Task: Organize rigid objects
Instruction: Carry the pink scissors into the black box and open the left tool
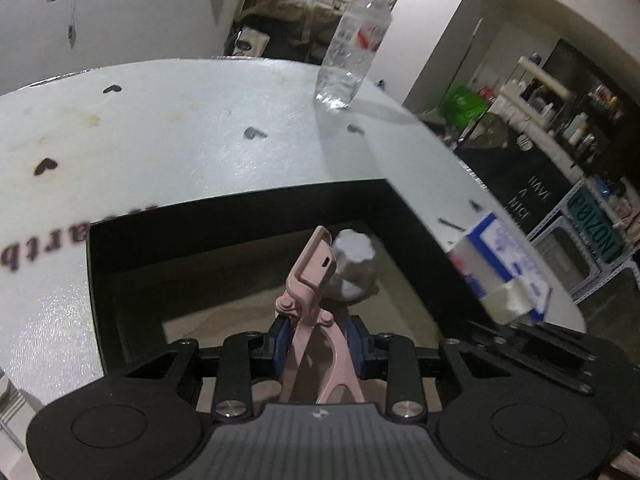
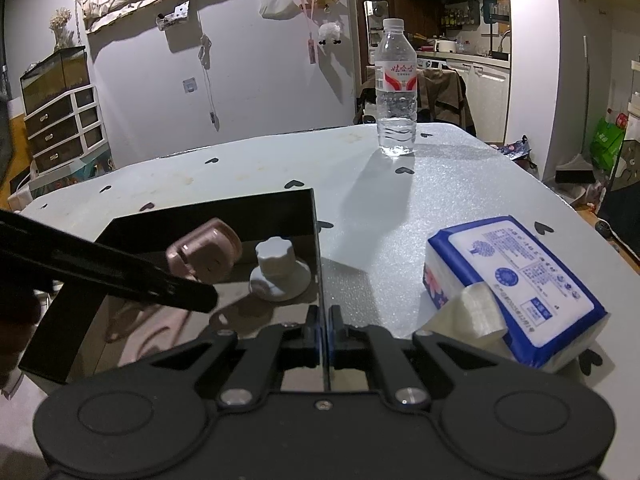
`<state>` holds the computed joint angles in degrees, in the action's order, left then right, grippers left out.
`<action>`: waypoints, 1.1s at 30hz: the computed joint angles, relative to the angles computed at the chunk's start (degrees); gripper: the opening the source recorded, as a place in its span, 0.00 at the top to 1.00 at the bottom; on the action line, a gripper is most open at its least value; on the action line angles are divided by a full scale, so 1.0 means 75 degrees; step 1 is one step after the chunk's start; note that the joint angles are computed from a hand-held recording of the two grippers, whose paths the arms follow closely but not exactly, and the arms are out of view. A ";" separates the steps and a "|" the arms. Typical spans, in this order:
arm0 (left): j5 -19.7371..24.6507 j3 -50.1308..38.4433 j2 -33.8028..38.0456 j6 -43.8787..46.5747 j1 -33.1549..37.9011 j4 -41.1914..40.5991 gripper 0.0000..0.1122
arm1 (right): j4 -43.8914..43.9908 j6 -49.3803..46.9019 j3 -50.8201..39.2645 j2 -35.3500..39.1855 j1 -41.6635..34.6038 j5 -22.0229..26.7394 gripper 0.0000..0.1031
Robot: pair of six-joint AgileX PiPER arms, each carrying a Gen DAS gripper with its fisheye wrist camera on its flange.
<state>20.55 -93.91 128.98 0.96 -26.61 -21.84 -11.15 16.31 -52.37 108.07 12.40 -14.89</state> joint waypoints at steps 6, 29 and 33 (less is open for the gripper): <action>0.0390 -0.0556 0.0277 -0.0819 -0.0022 0.0697 0.71 | -0.0264 0.0200 0.0028 -0.0002 -0.0048 -0.0051 0.96; -0.0063 -0.0035 -0.0143 -0.0109 -0.0030 0.0120 0.32 | -0.0073 0.0082 -0.0083 0.0026 -0.0004 0.0110 0.96; -0.0656 0.0772 -0.0718 0.0391 -0.0151 -0.0040 0.26 | -0.0055 0.0082 -0.0092 0.0016 -0.0009 0.0134 0.96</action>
